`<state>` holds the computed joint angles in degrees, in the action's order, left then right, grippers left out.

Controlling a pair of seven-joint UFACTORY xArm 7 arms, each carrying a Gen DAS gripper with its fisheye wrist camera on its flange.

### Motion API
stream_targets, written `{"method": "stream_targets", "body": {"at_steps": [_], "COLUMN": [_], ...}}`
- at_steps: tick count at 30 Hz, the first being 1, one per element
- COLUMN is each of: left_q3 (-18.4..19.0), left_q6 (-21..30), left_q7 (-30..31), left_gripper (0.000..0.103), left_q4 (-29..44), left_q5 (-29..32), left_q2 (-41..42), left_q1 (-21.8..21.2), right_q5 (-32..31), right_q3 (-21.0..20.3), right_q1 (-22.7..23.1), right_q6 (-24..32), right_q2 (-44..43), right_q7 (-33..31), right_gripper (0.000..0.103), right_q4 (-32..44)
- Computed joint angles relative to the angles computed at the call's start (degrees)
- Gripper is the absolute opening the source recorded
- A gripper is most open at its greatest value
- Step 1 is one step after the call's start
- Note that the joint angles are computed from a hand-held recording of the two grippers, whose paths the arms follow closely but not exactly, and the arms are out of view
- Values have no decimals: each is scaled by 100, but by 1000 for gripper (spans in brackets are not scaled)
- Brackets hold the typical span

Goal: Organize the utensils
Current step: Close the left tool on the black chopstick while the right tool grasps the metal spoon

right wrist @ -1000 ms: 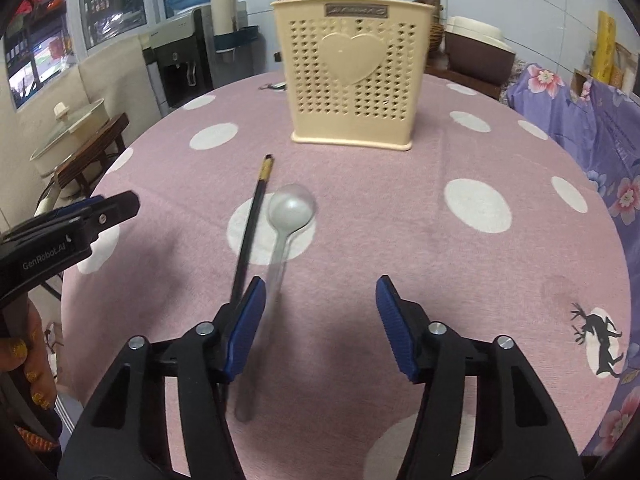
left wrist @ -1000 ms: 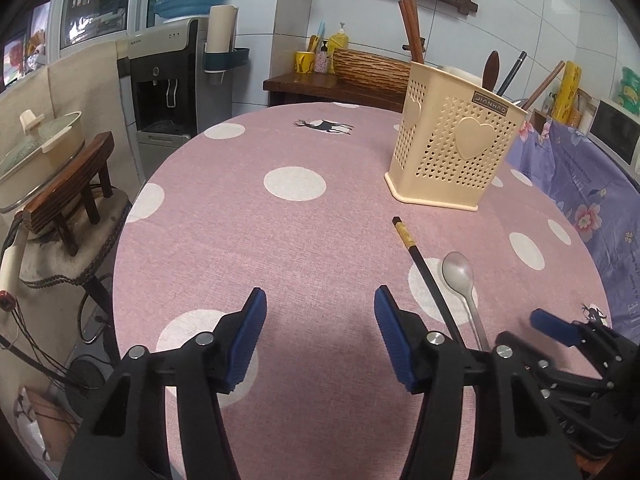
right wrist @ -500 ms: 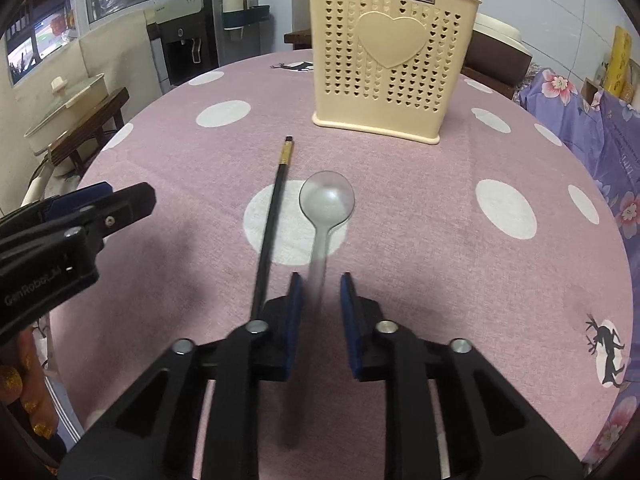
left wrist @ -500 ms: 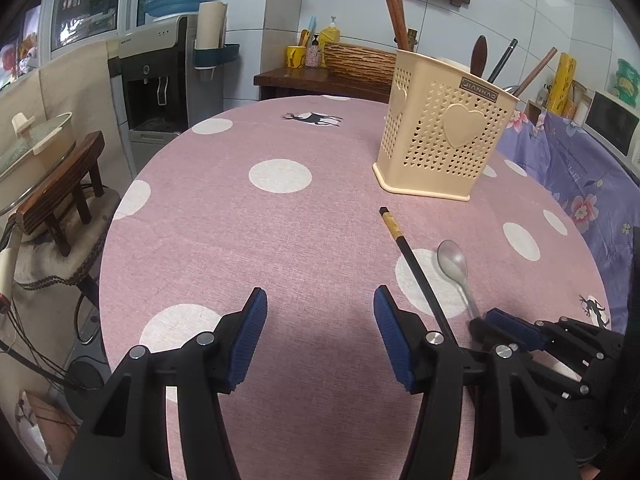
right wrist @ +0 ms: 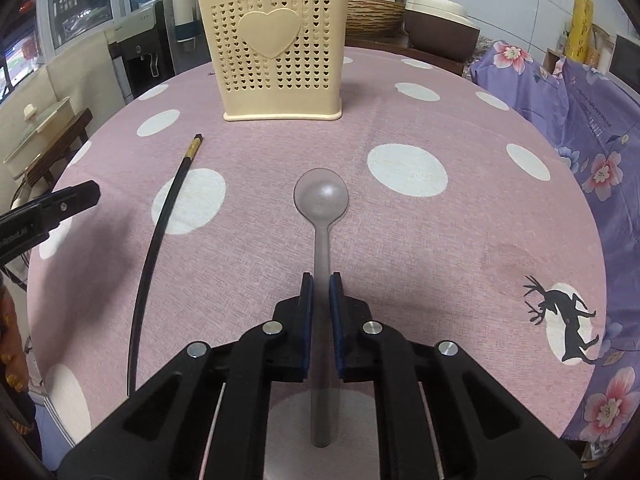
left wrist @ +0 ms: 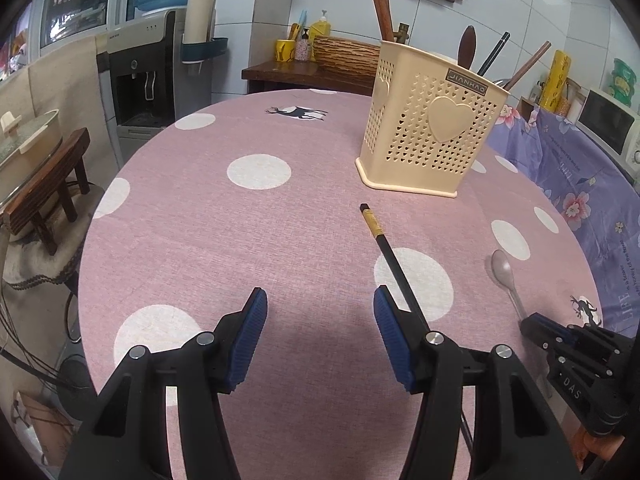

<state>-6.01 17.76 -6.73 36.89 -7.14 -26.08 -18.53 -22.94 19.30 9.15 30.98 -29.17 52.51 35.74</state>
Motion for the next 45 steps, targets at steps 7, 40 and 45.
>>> {"method": "stream_targets", "body": {"at_steps": [7, 40, 45], "left_q3": [-162, -412, -427], "left_q6": [197, 699, 715], "left_q7": [23, -1203, -1143], "left_gripper": [63, 8, 8], "left_q4": [554, 2130, 2149], "left_q5": [124, 1664, 1590], "left_q2": [565, 2214, 2223], "left_q1": [-24, -24, -23], "right_q5": [-66, -32, -186], "right_q3": [34, -479, -558], "right_q1": [-150, -26, 36], "right_q6": [-126, -37, -45], "right_q2": [-239, 1276, 1495], "right_q7": [174, -835, -768], "right_gripper": [64, 64, 57], "right_q4": [-99, 1015, 1214]}}
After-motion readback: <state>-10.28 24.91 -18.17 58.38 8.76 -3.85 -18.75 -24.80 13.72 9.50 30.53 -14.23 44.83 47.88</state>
